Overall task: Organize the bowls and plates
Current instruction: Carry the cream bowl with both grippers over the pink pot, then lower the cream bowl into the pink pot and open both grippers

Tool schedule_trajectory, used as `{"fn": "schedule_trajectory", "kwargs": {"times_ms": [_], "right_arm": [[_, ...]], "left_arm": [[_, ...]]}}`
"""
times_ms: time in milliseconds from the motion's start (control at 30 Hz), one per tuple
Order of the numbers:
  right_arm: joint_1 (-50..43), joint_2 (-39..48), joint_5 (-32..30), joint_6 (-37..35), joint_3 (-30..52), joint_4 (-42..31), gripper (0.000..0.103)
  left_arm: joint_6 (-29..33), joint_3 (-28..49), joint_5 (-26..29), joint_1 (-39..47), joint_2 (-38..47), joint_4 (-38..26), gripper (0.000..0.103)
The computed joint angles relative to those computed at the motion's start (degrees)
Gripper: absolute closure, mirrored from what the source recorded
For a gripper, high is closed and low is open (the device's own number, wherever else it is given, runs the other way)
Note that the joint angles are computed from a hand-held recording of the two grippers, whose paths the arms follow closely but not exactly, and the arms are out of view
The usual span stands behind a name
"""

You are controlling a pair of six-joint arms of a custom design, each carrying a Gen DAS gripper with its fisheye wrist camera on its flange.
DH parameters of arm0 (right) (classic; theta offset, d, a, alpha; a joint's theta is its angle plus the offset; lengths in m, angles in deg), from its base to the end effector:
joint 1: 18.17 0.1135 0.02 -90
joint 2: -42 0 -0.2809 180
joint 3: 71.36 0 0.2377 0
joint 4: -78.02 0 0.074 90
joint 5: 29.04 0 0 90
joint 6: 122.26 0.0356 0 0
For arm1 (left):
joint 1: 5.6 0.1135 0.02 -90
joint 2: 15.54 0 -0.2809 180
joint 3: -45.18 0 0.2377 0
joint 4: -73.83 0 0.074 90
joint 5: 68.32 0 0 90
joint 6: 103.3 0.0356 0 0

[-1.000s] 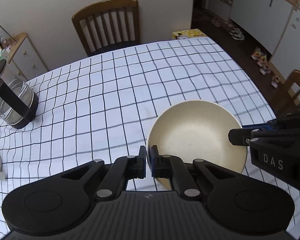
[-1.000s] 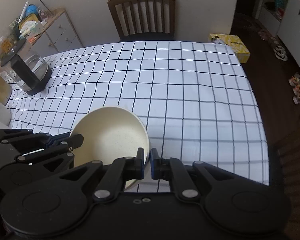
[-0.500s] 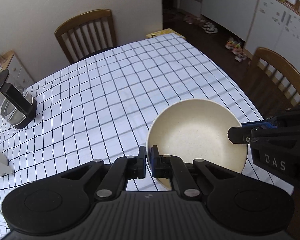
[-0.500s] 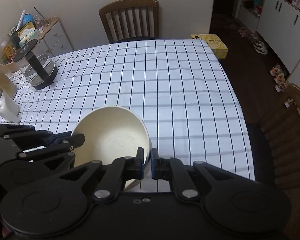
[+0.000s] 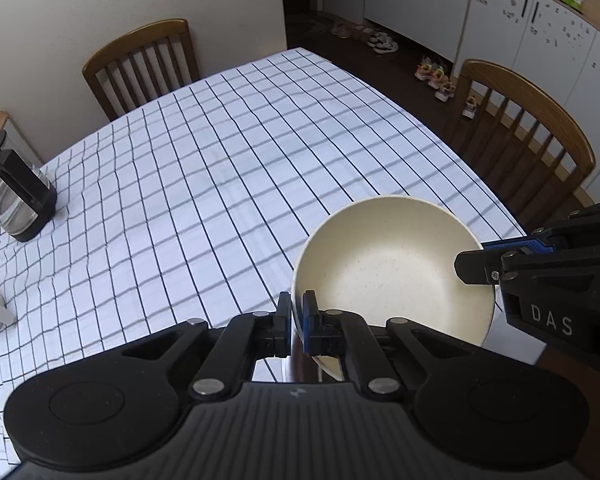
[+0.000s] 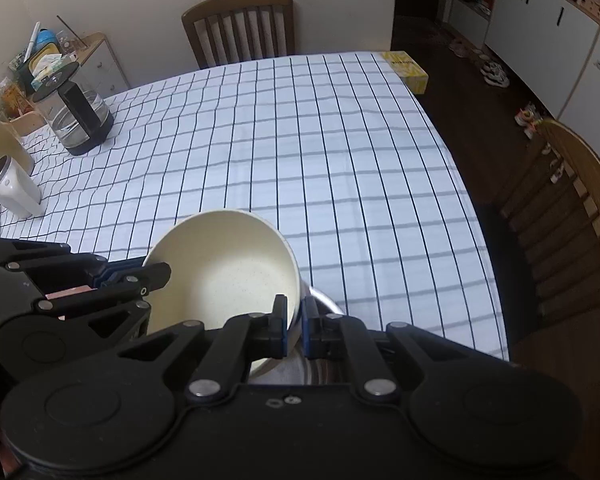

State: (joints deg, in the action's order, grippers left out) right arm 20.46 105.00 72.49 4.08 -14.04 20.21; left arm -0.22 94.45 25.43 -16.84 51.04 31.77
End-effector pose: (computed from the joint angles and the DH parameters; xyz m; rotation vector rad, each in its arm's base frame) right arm 0.1432 0.1053 0.2428 0.0101 2.6505 0.1676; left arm 0.1870 -0.0395 0.2063 0.5716 2.5418 -0.0738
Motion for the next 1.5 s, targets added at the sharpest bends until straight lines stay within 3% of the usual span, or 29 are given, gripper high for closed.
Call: {"fn": "schedule_trajectory", "kwargs": {"times_ms": [300,567,1100,1267,1500], "right_arm": [[6.8,-3.9,2.6,9.4,-6.5,-0.8,0.095],[11.7,-3.5,4.3,15.3,-11.4,2.0,0.095],[13.6,2.3,3.2,16.7,-15.6,9.2,0.094],[13.1,3.2,2.8,15.9,-15.8,10.2,0.094],[12.2,2.7,1.6,14.9,-16.2,11.3,0.085]], "left_arm": [[0.3,-7.7,-0.1,-2.6,-3.0,4.0,0.099],[1.9,-15.1,-1.8,-4.8,-3.9,12.5,0.099],[5.3,-21.3,-3.9,-5.9,0.4,24.3,0.099],[5.6,-21.5,-3.9,-5.7,0.9,25.1,0.099],[6.9,-20.6,-1.1,-2.8,1.8,24.2,0.099]]}}
